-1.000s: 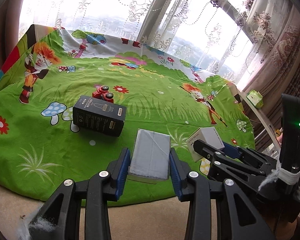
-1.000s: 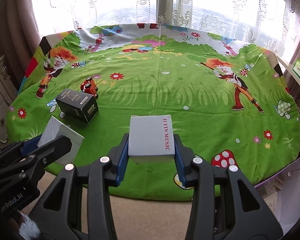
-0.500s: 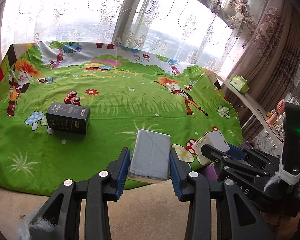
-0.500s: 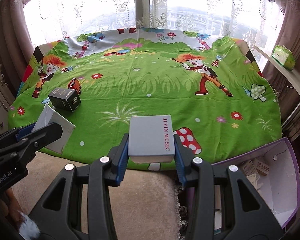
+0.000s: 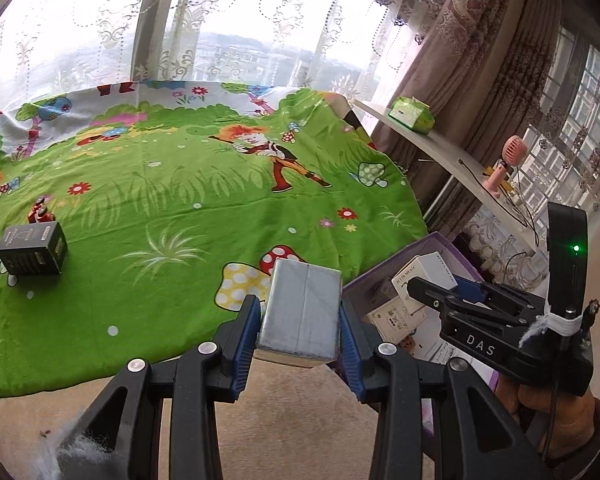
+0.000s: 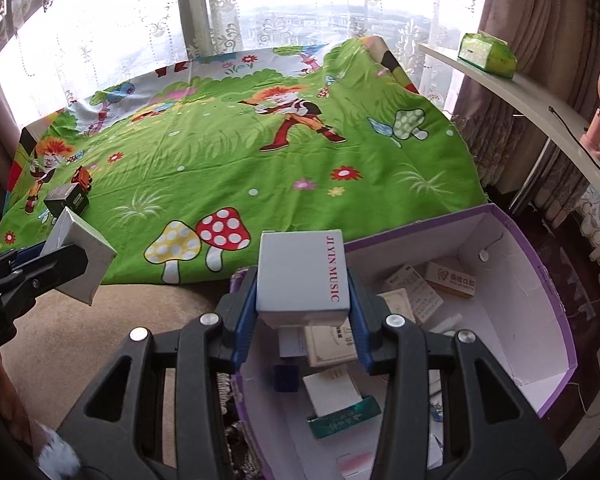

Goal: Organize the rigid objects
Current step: 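Carry both held white boxes over the cardboard box, then open both tools to drop the white boxes into the cardboard box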

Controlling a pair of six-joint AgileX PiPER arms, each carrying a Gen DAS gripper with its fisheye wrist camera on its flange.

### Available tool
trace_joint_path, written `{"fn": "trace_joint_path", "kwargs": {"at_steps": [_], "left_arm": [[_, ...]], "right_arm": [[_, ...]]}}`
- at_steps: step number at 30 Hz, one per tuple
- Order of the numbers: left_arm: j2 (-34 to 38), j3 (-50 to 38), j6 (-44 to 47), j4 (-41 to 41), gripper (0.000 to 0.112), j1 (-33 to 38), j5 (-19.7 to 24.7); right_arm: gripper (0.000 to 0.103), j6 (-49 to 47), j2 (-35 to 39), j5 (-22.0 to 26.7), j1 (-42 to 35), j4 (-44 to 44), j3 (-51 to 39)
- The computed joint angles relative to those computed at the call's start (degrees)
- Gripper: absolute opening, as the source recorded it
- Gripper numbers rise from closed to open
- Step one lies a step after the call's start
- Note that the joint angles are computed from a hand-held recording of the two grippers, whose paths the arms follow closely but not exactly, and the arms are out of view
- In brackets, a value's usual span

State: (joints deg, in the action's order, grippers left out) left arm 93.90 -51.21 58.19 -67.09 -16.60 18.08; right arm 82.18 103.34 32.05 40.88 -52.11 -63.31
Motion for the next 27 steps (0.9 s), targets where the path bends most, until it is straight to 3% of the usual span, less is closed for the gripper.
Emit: {"fn": "trace_joint_path", "kwargs": {"at_steps": [12, 21, 24, 27], "left_arm": [[2.77, -3.72, -1.10, 2.79, 0.039, -10.01, 3.58], [4.85, -5.65, 2.80, 2.03, 0.041, -13.29, 9.71], [5.43, -6.17, 1.64, 3.30, 0.053, -13.71, 10.07], [5.15, -5.76, 2.32, 1.83, 0.063, -13.03, 9.94]], "right_arm": [[0.045, 4.34, -8.74, -0.39, -5.99, -2.64, 12.17], [0.046, 2.35, -13.11, -0.93, -9.64, -1.51, 16.88], [0.046, 0.64, -13.78, -1.63, -10.51, -0.14, 17.56], [0.056, 0.68, -14.13, -1.22, -10.78, 0.02, 17.58]]}}
